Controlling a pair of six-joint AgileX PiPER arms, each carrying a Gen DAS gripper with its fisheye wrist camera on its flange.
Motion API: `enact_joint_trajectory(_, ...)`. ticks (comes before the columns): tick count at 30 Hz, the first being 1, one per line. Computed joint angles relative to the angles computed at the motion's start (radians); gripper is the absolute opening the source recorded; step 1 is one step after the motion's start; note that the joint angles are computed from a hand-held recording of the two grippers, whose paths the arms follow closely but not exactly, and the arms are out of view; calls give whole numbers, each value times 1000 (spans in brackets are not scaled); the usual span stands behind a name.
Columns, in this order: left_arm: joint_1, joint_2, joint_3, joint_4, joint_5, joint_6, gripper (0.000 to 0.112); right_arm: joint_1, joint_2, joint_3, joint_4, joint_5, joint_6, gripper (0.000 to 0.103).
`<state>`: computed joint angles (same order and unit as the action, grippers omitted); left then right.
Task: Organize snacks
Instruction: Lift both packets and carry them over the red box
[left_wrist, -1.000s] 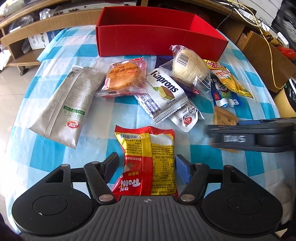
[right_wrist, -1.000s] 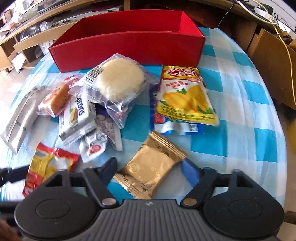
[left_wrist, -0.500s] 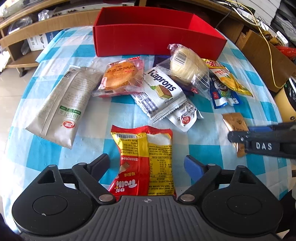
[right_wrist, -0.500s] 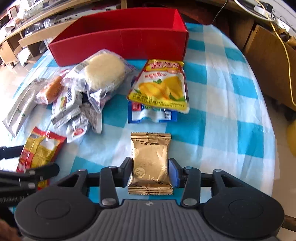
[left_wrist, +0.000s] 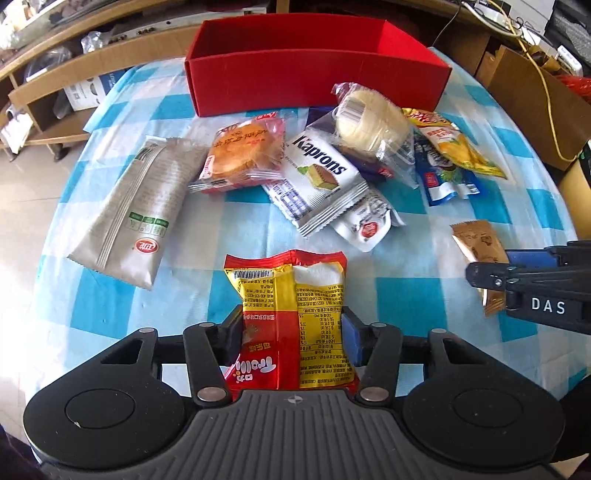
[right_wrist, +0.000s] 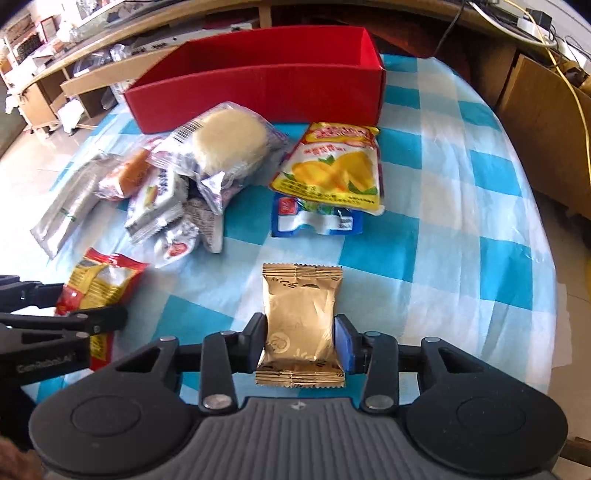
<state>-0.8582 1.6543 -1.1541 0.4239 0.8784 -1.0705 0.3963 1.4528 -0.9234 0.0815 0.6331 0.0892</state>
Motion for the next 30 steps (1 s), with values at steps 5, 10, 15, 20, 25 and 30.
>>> enact_joint_trajectory(5, -15, -27, -17, 31, 12, -19, 59, 6, -19, -25, 18, 9, -3, 55)
enact_joint_trajectory(10, 6, -29, -52, 38, -2, 3, 59, 28, -20, -80, -15, 27, 39, 55)
enact_joint_trajectory(15, 31, -7, -110, 48, -9, 41, 59, 46, 9, -148, -39, 47, 78, 55)
enact_joint_trajectory(20, 63, 30, -184, 56, -16, 87, 59, 58, 39, -213, -56, 57, 94, 55)
enact_joint_trajectory(25, 98, 61, -248, 52, -20, 120, 59, 29, 82, -287, -36, 68, 83, 55)
enact_joint_trajectory(30, 131, 106, -335, 59, -2, 153, 59, 15, 151, -393, -57, 80, 83, 55)
